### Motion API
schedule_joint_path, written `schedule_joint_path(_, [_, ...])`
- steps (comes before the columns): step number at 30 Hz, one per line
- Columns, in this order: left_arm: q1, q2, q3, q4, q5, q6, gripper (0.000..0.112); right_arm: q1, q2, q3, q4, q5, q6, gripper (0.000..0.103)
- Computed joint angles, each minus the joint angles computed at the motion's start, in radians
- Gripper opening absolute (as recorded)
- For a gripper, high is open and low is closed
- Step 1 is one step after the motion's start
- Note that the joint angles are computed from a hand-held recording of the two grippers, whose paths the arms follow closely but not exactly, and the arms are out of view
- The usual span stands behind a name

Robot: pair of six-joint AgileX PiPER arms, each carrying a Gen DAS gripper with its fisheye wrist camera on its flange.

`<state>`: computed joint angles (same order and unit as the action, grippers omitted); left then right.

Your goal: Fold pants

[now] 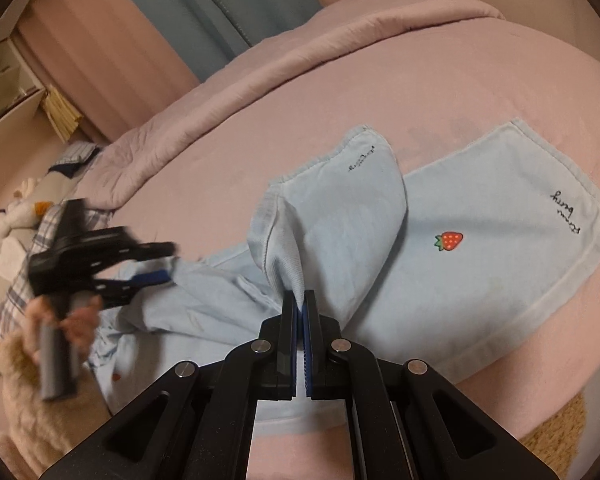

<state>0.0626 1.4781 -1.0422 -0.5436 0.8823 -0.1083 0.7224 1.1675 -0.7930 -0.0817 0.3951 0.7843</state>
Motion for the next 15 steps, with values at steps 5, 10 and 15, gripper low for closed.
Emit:
schedule_joint_path(5, [-0.015,-0.043,0.042,0.021,-0.088,0.001,0.0,0.017,0.018,-0.018,-0.071,0.012,0.064,0.002])
schedule_joint_path(10, [0.057,-0.353,0.099,-0.022,-0.103,0.059,0.0,-0.028,0.034,-0.08,-0.064,0.027,0.003,0.002])
schedule_joint_path(15, [0.181,-0.487,0.058,-0.146,0.073,0.187,0.0,-0.038,0.024,-0.126,-0.067,0.01,-0.028,0.002])
